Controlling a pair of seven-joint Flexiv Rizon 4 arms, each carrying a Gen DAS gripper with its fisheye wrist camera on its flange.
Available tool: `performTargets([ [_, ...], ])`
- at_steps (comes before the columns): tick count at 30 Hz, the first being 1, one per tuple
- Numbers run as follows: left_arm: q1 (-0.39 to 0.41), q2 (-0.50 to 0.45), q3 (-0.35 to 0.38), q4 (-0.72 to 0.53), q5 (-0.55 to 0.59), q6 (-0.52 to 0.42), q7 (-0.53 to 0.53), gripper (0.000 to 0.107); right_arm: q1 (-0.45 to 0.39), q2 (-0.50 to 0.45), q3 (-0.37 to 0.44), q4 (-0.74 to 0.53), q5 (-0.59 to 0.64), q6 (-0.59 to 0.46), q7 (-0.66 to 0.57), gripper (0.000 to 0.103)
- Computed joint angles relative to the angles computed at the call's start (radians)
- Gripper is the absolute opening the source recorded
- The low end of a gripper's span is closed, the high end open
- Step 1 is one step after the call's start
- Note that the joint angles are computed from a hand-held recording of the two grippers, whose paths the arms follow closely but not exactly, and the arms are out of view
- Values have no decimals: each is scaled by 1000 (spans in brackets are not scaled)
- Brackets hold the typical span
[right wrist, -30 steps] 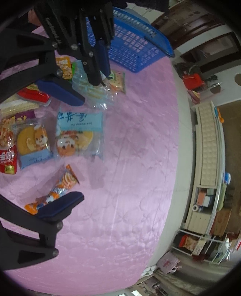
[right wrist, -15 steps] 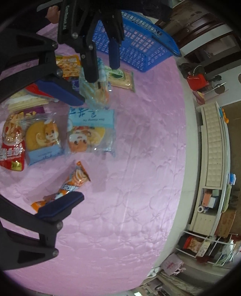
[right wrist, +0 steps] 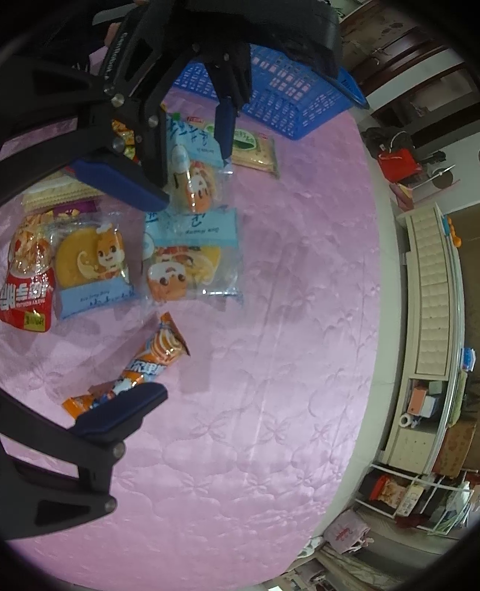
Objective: Organize snacks
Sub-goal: 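Close the left tool on the light-blue pastry bag and lift it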
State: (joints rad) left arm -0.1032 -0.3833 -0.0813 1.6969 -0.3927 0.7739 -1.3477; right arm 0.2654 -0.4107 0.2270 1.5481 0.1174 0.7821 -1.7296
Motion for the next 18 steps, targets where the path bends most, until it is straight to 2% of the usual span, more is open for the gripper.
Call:
performTargets([
  [4, 2, -1, -5, 0, -1, -9, 25, 82, -6, -6, 2, -3, 12, -11, -1, 96],
  [5, 2, -4, -4, -8, 1, -18, 23, 80, -7, -6, 2, -3, 16, -9, 1, 96],
  [6, 4, -7, -7, -15, -6, -32, 22, 72, -8, -6, 1, -2, 17, -11, 3, 96],
  [7, 14, -11, -17, -21, -33, -58, 33, 68, -9, -6, 3, -2, 21, -12, 1, 96],
  [9, 10, -23, -21, -31, -40, -75, 41, 67, -13, -8, 8, -8, 30, -22, -9, 96],
  [11, -7, -16, -10, -26, -9, -55, 38, 67, -11, -8, 7, -8, 29, -22, -14, 96],
  [15, 7, -7, -17, 2, -74, -36, 19, 66, -8, -15, 1, -19, 11, -39, -30, 96],
  [18, 1, 20, -4, 44, -80, 27, -14, 66, -6, -12, -8, -21, -4, -29, -31, 96],
])
